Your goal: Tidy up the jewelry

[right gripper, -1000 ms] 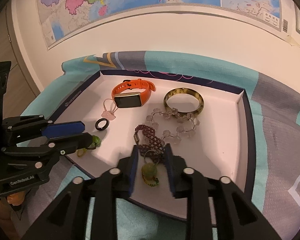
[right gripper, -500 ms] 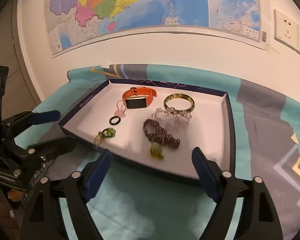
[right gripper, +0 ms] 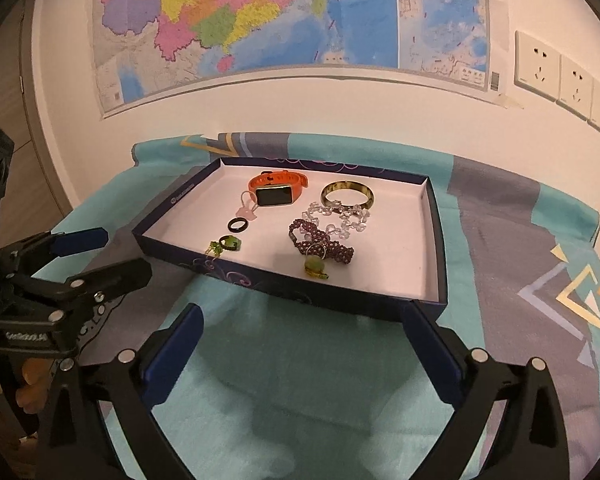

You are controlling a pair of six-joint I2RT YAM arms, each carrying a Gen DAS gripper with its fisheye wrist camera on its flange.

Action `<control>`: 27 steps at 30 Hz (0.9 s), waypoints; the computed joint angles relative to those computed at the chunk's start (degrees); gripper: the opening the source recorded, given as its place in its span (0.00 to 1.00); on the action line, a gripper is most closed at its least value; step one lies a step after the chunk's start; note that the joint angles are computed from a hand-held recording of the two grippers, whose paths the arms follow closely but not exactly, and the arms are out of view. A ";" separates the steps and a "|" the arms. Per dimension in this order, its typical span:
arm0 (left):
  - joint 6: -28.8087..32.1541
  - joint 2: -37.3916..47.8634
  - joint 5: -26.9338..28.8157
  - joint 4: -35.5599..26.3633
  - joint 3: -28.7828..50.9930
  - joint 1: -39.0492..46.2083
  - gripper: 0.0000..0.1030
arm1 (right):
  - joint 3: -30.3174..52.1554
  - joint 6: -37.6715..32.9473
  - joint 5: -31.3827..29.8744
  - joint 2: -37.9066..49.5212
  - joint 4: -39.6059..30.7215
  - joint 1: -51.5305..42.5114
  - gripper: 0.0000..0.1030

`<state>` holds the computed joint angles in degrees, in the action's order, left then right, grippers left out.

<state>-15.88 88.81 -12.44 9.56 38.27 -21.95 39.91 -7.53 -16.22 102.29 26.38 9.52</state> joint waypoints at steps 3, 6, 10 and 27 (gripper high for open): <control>-0.03 -0.42 -0.45 -0.63 -0.07 -0.45 0.95 | -1.37 -0.04 0.68 -0.91 0.70 0.35 0.94; 0.19 -0.79 -2.09 -0.88 -0.35 -1.33 0.95 | -2.13 0.46 1.02 -1.34 0.91 0.62 0.94; -0.21 -1.08 -3.00 -1.09 -0.65 -1.78 0.95 | -3.31 0.32 1.76 -1.59 1.87 1.14 0.94; -1.13 -1.70 -4.90 -1.75 -1.81 -3.21 0.95 | -5.15 0.58 2.00 -2.06 2.78 1.75 0.94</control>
